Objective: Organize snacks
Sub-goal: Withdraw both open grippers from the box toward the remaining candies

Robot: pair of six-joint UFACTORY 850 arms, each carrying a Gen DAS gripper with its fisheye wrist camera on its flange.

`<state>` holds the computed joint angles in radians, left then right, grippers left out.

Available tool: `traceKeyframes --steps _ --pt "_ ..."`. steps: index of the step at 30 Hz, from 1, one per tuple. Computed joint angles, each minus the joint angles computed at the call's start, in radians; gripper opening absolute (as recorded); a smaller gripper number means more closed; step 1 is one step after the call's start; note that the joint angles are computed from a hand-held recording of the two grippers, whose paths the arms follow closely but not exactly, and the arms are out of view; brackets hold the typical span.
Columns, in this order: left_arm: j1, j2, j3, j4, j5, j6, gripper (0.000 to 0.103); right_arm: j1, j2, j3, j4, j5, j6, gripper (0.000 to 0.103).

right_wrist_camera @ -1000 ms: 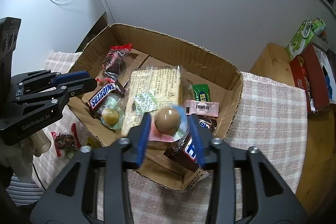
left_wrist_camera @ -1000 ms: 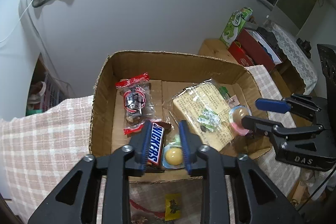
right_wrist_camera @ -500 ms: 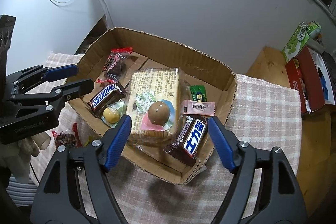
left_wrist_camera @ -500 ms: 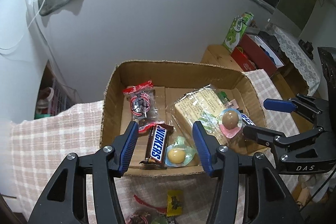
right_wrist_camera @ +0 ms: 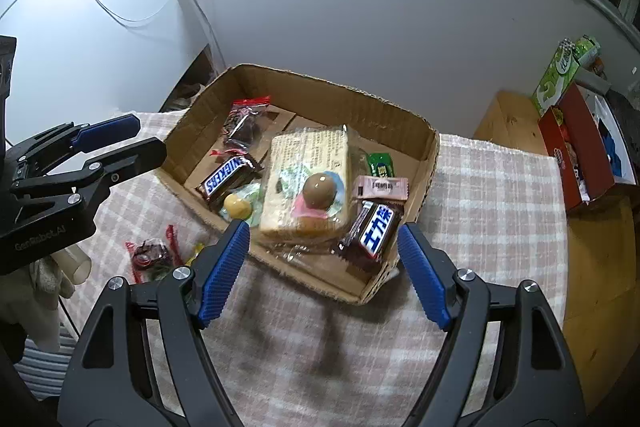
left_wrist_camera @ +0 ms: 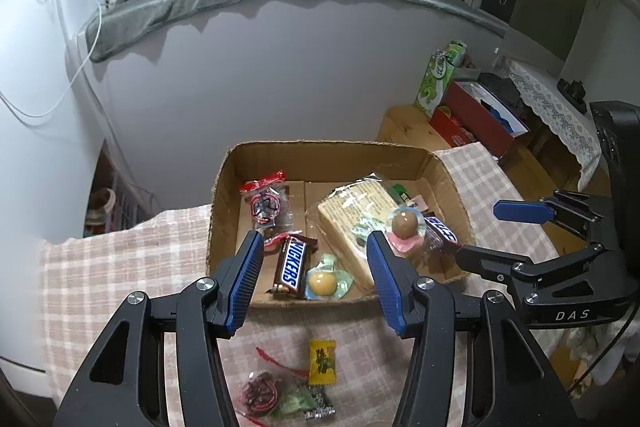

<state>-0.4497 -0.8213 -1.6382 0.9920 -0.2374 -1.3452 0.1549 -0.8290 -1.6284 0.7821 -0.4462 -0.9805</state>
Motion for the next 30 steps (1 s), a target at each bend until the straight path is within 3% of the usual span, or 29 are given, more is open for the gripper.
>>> traceKeyframes --steps 10,17,22,30 --pt "0.002 0.109 0.197 0.282 0.019 -0.373 0.053 -0.012 0.062 0.116 0.136 0.017 -0.136 0.079" --pt "0.031 0.208 0.395 0.572 0.039 -0.788 0.053 -0.017 0.079 0.164 0.217 0.018 -0.208 0.079" --pt "0.038 0.253 0.498 0.624 0.039 -0.908 0.053 -0.011 0.1 0.21 0.32 0.048 -0.314 0.079" --pt "0.035 0.248 0.523 0.699 0.066 -0.986 0.053 0.034 0.085 0.207 0.129 0.052 -0.146 0.08"
